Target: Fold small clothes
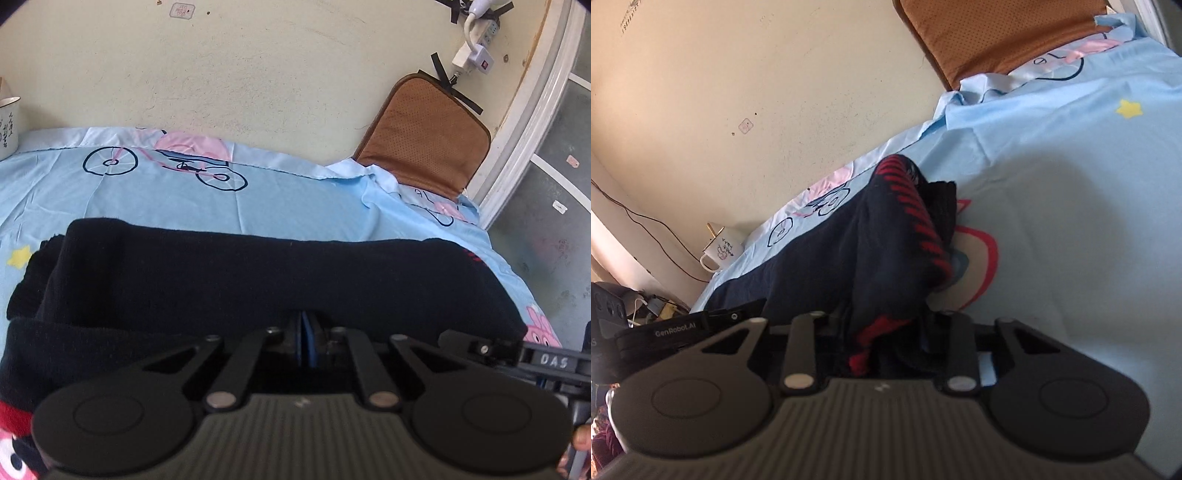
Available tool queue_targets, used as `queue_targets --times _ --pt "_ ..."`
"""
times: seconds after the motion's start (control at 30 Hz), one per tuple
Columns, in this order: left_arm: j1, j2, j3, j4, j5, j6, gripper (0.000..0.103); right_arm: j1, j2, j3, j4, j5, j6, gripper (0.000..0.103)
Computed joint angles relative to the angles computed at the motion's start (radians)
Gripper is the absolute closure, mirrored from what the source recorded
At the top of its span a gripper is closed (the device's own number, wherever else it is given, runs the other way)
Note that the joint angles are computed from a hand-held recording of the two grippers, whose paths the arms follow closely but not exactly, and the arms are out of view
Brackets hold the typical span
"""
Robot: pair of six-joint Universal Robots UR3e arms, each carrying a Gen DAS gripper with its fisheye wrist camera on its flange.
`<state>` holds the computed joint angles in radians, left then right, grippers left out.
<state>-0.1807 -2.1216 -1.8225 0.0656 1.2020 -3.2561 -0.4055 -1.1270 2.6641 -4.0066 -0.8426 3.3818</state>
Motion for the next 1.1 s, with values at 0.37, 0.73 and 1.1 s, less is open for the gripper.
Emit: queue_targets --times 0.37,0.73,1.1 --pt "0.37 0.221 -0.348 0.107 -0.374 -0.027 0.077 0.532 -0.258 -0.441 0.46 -0.276 -0.114 0.078" --pt "0.739 0.522 -0.567 0.074 -0.525 0.054 0.076 0.888 0.261 -1.118 0.865 -0.39 -0.271 0.088" --pt "0.352 0.149 0.008 -0.24 -0.258 0.112 0.097 0.778 0.076 -0.772 0.648 -0.264 -0.425 0.071"
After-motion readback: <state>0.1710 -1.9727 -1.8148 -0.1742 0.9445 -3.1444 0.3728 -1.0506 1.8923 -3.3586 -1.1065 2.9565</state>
